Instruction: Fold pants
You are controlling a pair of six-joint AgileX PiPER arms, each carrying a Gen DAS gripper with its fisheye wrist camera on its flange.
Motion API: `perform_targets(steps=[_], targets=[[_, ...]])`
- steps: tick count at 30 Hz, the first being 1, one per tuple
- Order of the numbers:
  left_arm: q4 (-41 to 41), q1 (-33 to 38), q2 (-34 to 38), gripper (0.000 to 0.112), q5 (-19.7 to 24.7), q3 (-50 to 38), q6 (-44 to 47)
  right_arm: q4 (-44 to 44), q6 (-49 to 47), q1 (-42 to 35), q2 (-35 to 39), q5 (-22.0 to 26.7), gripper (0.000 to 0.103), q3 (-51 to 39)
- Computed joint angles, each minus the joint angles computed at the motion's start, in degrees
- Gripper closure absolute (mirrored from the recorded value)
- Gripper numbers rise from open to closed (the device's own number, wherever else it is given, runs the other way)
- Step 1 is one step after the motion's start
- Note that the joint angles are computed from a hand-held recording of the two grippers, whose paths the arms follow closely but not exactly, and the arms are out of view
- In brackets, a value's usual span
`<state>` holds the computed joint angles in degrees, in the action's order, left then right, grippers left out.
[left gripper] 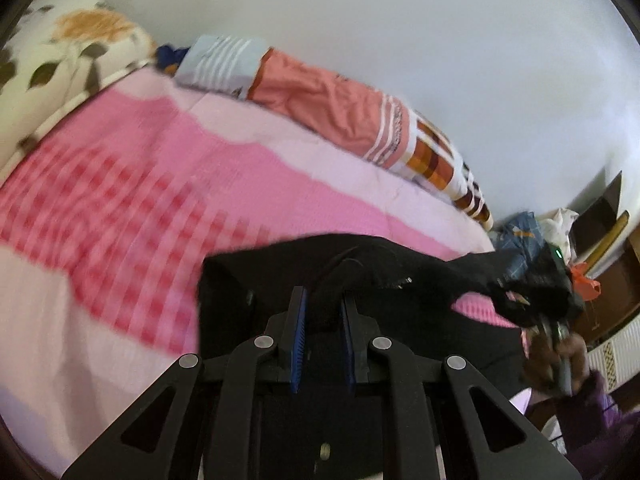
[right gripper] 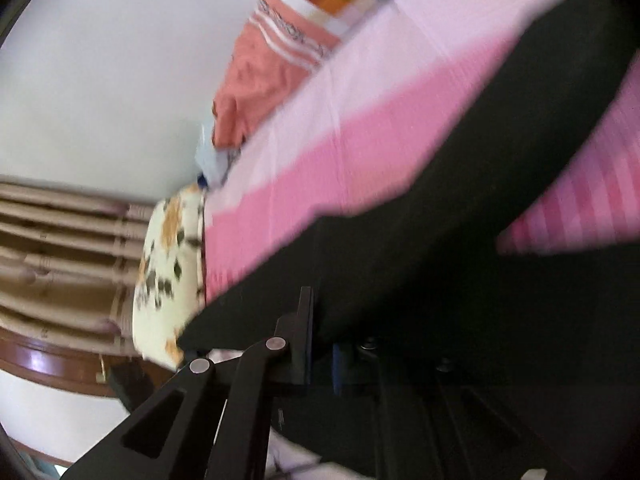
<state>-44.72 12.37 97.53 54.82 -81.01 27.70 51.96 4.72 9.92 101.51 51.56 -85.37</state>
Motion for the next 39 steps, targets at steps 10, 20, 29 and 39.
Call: perform_targets(steps=[10,20,29,39], targets=[[7.93,2.81,-9.72,0.095,-1.24,20.48,-1.54,17.25,-10.43,4.95,-8.63,-4.26,0.096,30.93],[46.31,-8.69,-19.50,0.046,-3.84,22.30,-34.46,34.19,-28.69,-3.24,-15.43,-4.36,0.056,42.18],[40.22,-11.98,-21.69,0.037,-1.26,15.07,-35.36,41.62,-47.05,-40.75,-20.74,5.54,0.053,54.31],[32.36,-24.96,-11.56,0.037,-7.88,11.12,-36.13,35.17,-47.87,-51.51,-11.32,5.09,0.097,44.23]])
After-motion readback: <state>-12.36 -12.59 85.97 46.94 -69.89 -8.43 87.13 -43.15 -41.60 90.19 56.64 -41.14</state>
